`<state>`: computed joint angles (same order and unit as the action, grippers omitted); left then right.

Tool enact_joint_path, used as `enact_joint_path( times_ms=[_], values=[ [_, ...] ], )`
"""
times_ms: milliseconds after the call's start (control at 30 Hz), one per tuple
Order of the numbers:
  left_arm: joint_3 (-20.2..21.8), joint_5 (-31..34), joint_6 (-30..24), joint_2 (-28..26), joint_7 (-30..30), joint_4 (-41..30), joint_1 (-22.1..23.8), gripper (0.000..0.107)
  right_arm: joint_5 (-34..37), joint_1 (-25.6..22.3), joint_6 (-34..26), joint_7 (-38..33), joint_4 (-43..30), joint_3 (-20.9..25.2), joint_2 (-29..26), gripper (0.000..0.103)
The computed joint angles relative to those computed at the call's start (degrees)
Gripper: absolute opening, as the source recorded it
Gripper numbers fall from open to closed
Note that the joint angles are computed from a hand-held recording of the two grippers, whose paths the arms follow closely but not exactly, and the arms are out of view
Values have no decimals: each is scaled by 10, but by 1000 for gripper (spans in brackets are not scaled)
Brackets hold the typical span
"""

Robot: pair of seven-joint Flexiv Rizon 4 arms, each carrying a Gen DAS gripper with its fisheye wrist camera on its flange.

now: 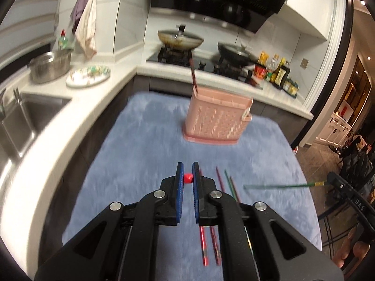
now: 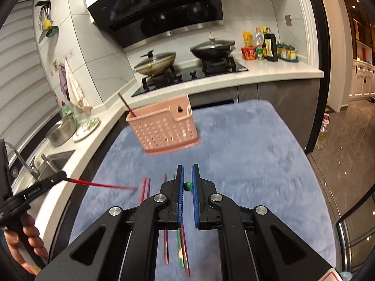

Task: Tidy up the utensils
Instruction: 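Carry both chopsticks up and insert them into the pink holder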

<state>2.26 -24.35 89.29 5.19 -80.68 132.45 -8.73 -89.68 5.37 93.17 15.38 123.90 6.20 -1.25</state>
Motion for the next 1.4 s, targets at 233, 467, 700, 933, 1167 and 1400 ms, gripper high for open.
enact_joint_path(
  times_ms=[233, 467, 700, 933, 1167, 1400],
  values=[
    [-10, -23, 0, -33, 24, -66, 5, 7, 8, 1, 5, -11, -48, -9, -25, 6],
    [-27, -15, -2, -61, 31, -134, 21, 7, 22, 1, 20, -30, -103, -19, -55, 6],
    [-33, 15, -14, -96, 12, -217, 33, 7, 183, 44, 9, -184, -160, -26, -98, 6],
    [-29, 59, -26, -148, -32, -321, 43, 7, 292, 85, -2, -284, -259, -40, -152, 6],
    [-1, 126, -50, -205, -91, -423, 36, 7, 406, 108, -25, -379, -374, -30, -212, 6],
    [14, 167, -75, -252, -125, -488, 32, 7, 488, 128, -55, -450, -476, -21, -281, 6]
  ],
)
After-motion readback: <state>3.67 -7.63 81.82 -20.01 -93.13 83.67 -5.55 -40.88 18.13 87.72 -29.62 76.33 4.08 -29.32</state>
